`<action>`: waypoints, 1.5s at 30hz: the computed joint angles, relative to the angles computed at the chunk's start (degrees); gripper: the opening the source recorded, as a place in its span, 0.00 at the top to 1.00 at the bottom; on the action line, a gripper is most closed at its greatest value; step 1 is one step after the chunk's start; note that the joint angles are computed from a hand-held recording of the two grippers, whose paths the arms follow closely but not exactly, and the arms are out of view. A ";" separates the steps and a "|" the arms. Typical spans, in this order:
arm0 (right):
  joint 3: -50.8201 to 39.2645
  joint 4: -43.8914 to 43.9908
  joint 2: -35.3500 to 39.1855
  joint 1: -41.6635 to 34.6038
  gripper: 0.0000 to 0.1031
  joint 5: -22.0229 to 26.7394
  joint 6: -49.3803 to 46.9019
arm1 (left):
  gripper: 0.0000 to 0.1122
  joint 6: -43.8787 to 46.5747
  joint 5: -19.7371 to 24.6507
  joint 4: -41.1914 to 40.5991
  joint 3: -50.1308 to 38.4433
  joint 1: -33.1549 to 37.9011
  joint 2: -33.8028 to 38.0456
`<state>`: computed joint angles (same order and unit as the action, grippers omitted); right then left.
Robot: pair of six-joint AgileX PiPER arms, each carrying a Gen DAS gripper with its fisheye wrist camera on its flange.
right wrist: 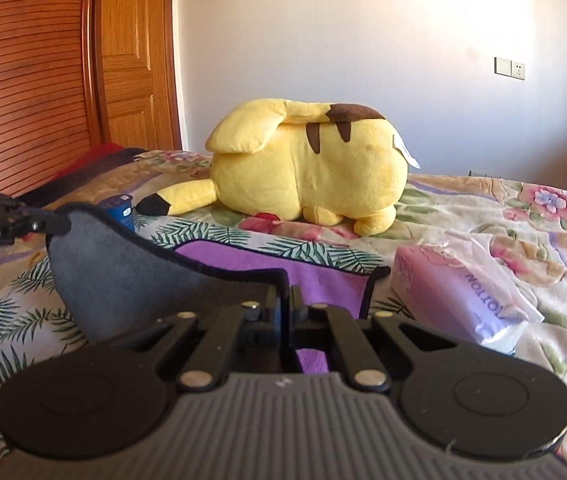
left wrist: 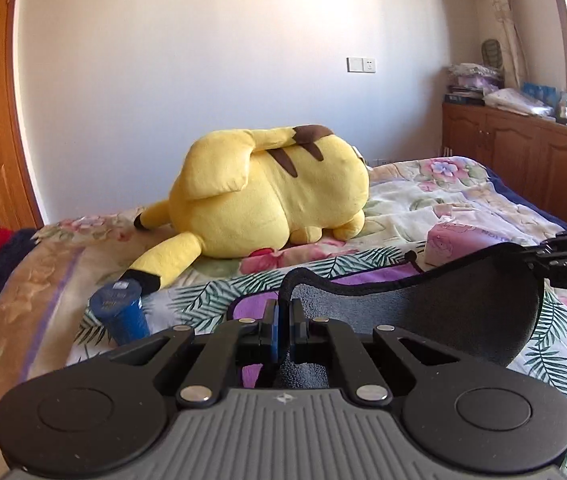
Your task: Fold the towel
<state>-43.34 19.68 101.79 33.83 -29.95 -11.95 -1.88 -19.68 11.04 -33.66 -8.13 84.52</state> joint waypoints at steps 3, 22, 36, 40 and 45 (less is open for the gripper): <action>-1.70 -0.56 0.96 -0.67 0.96 0.39 -0.91 | 1.00 3.58 -0.79 -2.23 -1.34 -0.83 1.51; -12.36 -0.52 6.99 -3.76 0.96 1.71 -8.62 | 1.00 8.70 -0.87 -3.89 -12.22 0.79 9.42; -21.59 -0.15 17.41 -6.15 0.96 -0.51 -10.74 | 1.00 3.57 -6.50 -3.67 -20.54 3.40 22.22; -23.87 -0.65 20.30 -6.50 0.96 -0.90 -10.87 | 1.00 3.69 -6.81 -3.74 -23.11 3.61 25.74; -27.34 0.18 23.88 -6.93 0.96 0.34 -12.21 | 1.00 6.07 -5.50 -6.51 -26.82 3.43 30.30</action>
